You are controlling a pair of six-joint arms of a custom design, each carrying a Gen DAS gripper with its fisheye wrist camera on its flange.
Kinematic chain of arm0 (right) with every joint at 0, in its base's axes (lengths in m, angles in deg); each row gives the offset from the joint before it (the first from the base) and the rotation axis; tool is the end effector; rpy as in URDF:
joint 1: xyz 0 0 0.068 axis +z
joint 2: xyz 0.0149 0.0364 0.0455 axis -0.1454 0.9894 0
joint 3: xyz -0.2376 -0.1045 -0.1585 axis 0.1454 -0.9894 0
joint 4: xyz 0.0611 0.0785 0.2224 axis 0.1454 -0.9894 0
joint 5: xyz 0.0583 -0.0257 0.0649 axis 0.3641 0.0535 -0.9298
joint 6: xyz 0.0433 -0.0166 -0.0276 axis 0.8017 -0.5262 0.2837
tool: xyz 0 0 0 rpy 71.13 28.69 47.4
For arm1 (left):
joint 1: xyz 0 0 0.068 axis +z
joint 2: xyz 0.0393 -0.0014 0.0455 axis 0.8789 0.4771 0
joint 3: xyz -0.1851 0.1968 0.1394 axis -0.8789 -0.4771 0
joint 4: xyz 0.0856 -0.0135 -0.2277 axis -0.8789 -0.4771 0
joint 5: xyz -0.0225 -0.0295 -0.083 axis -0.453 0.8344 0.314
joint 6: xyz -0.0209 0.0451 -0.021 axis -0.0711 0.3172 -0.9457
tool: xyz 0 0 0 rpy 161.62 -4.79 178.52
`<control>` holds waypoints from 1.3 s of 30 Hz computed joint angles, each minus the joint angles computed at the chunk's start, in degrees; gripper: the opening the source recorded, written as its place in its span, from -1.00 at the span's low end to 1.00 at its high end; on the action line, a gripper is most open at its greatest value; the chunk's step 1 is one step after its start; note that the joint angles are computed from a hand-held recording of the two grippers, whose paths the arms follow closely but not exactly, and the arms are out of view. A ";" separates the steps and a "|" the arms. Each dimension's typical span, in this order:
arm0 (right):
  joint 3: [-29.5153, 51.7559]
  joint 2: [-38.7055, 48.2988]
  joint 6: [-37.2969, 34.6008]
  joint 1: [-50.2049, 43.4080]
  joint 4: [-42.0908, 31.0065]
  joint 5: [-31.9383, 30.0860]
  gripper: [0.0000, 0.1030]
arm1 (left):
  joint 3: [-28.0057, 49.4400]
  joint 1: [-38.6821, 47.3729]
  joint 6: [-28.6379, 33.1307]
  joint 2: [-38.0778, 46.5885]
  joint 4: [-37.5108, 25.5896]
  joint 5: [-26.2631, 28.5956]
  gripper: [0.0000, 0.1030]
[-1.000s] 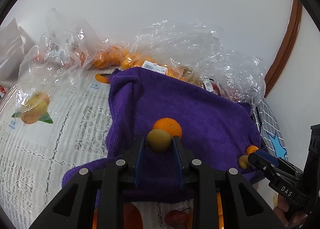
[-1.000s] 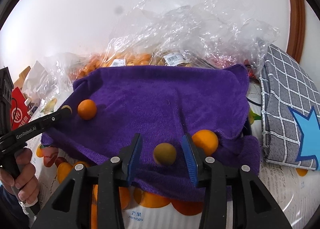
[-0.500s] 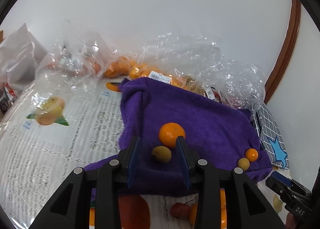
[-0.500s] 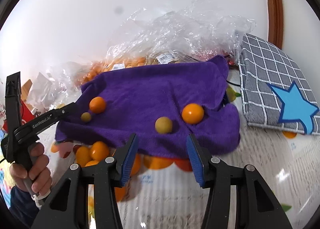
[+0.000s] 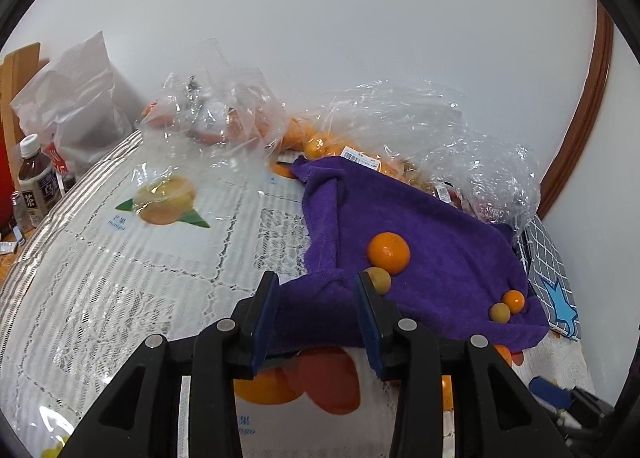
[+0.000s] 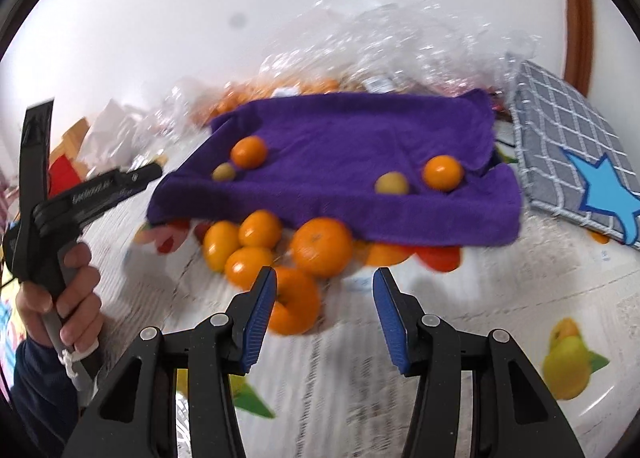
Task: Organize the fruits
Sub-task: 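Grasp a large orange with the right gripper while the left gripper grasps a small red fruit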
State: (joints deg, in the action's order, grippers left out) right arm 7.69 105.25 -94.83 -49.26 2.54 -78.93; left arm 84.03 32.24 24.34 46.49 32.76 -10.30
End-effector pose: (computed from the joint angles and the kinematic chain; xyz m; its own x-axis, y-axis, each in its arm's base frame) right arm 0.1454 -0.0962 0.1987 -0.7540 -0.1192 -0.6459 -0.3046 0.9347 0.1831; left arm 0.1853 -0.0930 0.1838 -0.6046 -0.3066 -0.7352 -0.0793 0.9415 -0.3275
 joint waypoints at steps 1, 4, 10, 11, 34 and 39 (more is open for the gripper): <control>-0.51 -0.27 -0.70 0.38 -0.36 -0.05 -0.03 | 0.03 0.01 0.09 0.01 -0.12 0.04 -0.29; -2.82 -1.91 -0.15 3.18 0.88 1.47 -0.03 | 0.25 -0.39 0.19 0.48 -0.23 -0.21 -0.29; -6.01 -0.78 6.06 10.13 8.03 7.32 -0.03 | 0.60 -0.73 0.72 0.90 -0.54 -0.06 -0.29; -6.11 -0.92 6.23 9.91 8.34 6.76 -0.03 | 0.63 -0.55 0.83 1.01 -0.45 0.59 -0.29; -0.13 5.67 -10.66 -12.14 7.81 1.40 -0.18 | 4.19 -8.54 5.39 7.98 -2.61 10.06 -0.29; 2.98 10.31 -8.59 -12.00 6.84 1.88 -0.18 | 4.91 -7.06 5.72 9.53 -3.39 12.48 -0.45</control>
